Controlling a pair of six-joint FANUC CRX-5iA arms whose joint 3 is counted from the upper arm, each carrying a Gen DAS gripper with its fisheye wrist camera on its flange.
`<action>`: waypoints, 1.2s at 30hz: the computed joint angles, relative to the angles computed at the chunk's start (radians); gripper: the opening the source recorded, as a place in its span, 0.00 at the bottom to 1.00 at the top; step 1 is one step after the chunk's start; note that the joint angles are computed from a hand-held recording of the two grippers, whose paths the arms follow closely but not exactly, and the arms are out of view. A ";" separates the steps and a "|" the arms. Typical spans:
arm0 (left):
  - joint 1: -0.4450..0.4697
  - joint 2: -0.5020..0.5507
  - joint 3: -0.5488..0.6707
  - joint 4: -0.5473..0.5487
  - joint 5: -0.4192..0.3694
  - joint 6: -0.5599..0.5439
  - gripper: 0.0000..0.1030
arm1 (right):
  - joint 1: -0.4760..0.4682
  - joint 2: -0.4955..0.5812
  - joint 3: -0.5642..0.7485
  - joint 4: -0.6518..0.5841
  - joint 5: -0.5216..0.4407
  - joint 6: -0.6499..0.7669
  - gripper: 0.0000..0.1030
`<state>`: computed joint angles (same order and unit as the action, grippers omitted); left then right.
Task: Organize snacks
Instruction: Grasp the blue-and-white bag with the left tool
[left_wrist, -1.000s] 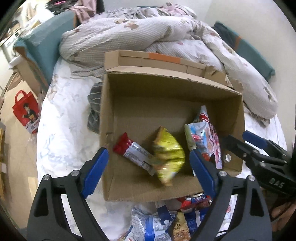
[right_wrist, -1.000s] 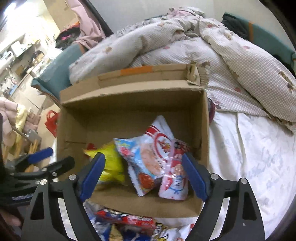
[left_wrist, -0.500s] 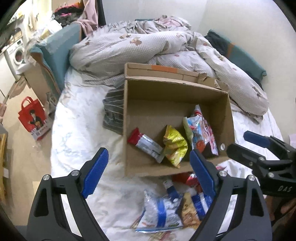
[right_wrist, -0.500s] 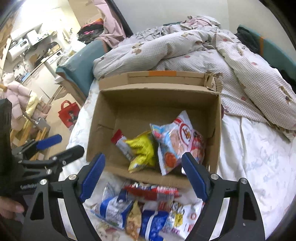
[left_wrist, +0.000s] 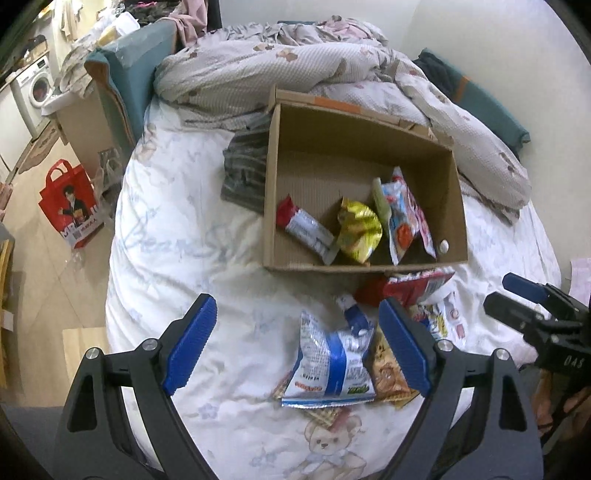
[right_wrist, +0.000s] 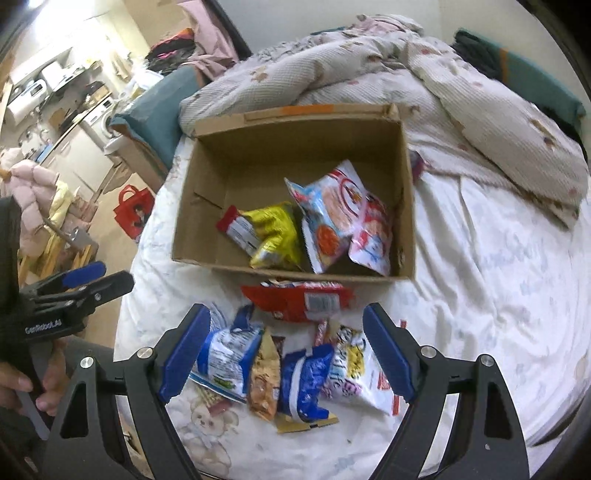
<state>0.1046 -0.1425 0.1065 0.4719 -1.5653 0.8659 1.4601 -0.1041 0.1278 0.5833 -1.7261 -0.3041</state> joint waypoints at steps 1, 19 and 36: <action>0.003 -0.006 -0.012 0.001 0.004 -0.007 0.85 | 0.008 -0.008 -0.016 0.002 0.003 -0.023 0.85; -0.022 0.076 -0.007 -0.122 -0.127 0.076 0.85 | 0.022 -0.073 -0.130 -0.042 0.028 -0.222 0.85; -0.222 0.086 -0.090 -0.224 -0.109 0.105 0.85 | 0.061 -0.107 -0.152 -0.073 -0.024 -0.314 0.85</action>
<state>-0.1170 -0.0570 0.0164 0.2483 -1.6740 0.9707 1.5211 -0.2113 -0.0238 0.5102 -1.7501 -0.6185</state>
